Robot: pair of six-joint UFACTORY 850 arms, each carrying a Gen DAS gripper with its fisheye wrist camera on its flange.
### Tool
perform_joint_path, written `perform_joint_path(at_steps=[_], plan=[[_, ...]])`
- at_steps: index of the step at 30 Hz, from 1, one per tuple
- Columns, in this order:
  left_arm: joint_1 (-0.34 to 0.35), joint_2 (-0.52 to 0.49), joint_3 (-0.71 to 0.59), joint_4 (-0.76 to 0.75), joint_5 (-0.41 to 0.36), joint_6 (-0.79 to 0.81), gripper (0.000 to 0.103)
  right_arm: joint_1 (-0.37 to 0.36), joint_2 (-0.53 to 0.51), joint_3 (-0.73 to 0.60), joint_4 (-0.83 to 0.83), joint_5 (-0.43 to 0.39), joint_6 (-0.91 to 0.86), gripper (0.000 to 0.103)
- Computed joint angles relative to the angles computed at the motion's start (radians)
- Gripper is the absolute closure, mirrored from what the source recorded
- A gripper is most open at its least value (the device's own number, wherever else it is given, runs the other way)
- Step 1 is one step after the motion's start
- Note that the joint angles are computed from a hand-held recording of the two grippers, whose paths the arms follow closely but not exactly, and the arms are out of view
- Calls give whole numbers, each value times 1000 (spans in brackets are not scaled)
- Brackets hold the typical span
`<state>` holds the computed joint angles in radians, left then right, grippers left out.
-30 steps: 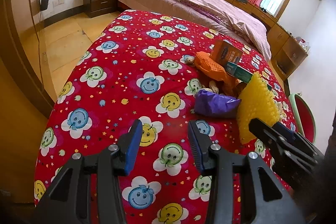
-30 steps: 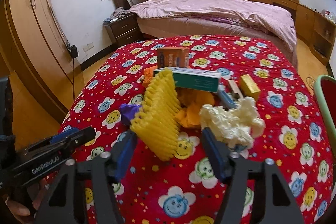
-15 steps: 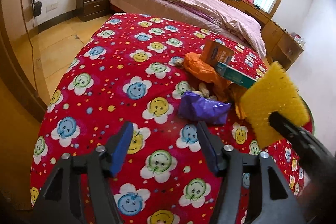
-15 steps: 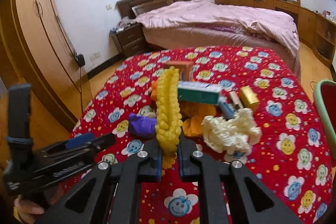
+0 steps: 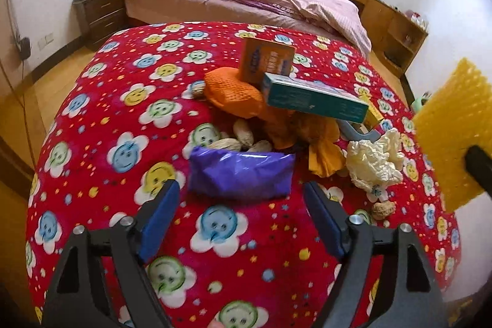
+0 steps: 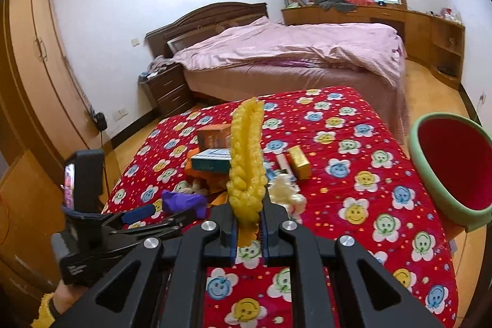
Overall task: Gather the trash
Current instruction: 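Grasp a yellow foam net with the right tool while the left tool grasps the purple wrapper, then carry the yellow net and purple wrapper over the red bucket and open both tools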
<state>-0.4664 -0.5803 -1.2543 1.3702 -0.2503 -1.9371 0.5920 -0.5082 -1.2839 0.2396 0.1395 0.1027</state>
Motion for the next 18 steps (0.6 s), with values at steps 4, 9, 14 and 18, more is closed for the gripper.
perform_joint_path(at_steps=[4, 9, 14, 18], plan=[[-7, -34, -41, -93, -48, 100, 18, -17, 11, 18, -38, 7, 54, 90], [4, -55, -61, -180, -45, 177, 18, -34, 20, 32, -60, 13, 85, 90], [4, -60, -59, -128, -60, 102, 21, -48, 36, 60, -60, 31, 99, 90], [-5, -62, -59, -86, -78, 78, 28, -55, 46, 74, -67, 43, 122, 90]])
